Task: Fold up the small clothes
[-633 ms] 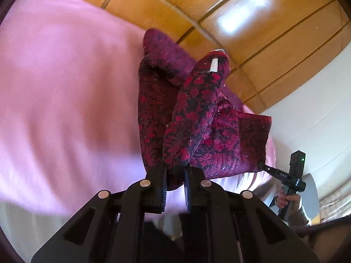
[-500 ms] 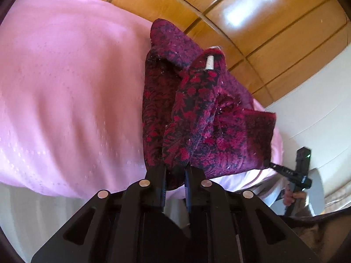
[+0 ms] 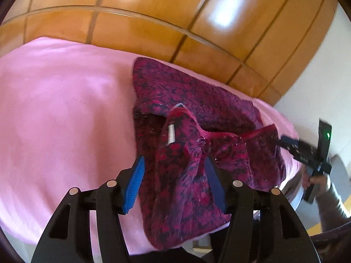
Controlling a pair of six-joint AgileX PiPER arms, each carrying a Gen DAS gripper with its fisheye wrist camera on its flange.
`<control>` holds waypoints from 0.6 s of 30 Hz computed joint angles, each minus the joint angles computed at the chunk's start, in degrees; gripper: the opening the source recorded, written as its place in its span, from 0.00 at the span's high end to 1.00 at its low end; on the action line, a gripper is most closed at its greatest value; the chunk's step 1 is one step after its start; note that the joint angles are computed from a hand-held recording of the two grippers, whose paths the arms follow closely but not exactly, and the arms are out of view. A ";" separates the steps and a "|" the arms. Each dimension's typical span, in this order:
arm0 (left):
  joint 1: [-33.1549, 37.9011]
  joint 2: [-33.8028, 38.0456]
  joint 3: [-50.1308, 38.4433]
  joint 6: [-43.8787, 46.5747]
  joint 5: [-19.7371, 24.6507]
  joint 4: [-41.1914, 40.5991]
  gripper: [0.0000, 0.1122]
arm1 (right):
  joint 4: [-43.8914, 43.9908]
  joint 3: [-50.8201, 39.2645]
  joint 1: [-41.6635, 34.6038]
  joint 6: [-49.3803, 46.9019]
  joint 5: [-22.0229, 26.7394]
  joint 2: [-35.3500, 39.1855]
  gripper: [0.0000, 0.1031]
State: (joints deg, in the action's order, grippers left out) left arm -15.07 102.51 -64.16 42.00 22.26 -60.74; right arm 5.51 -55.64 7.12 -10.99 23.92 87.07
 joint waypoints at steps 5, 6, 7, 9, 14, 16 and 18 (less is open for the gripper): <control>-1.49 1.15 -0.18 0.43 -3.37 2.05 0.86 | -7.33 -1.48 1.15 2.97 0.50 3.93 0.81; -1.34 -0.19 1.58 4.09 -4.22 -1.78 0.87 | -5.99 -0.33 0.98 1.47 0.35 2.55 0.83; -1.05 -1.64 3.65 8.63 -4.91 -6.15 0.88 | -4.30 0.43 0.44 -0.66 0.68 1.11 0.84; -0.61 -4.46 6.58 13.61 -5.89 -11.22 0.89 | -0.68 2.13 -1.06 -4.88 2.29 -3.08 0.85; 0.59 -9.12 9.19 21.17 -6.02 -20.18 0.89 | 13.50 -0.22 -6.84 -15.74 7.60 -8.38 0.85; 0.86 -8.88 7.41 23.00 -6.22 -22.21 0.89 | 19.81 -3.05 -9.40 -19.48 9.06 -7.11 0.85; 0.53 -7.74 4.55 22.45 -7.35 -21.12 0.89 | 21.17 -5.68 -9.77 -19.08 8.53 -4.74 0.85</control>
State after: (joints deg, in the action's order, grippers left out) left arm -14.54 94.77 -59.62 64.45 14.91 -81.86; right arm 26.68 -61.32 -2.64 -30.07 32.45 82.33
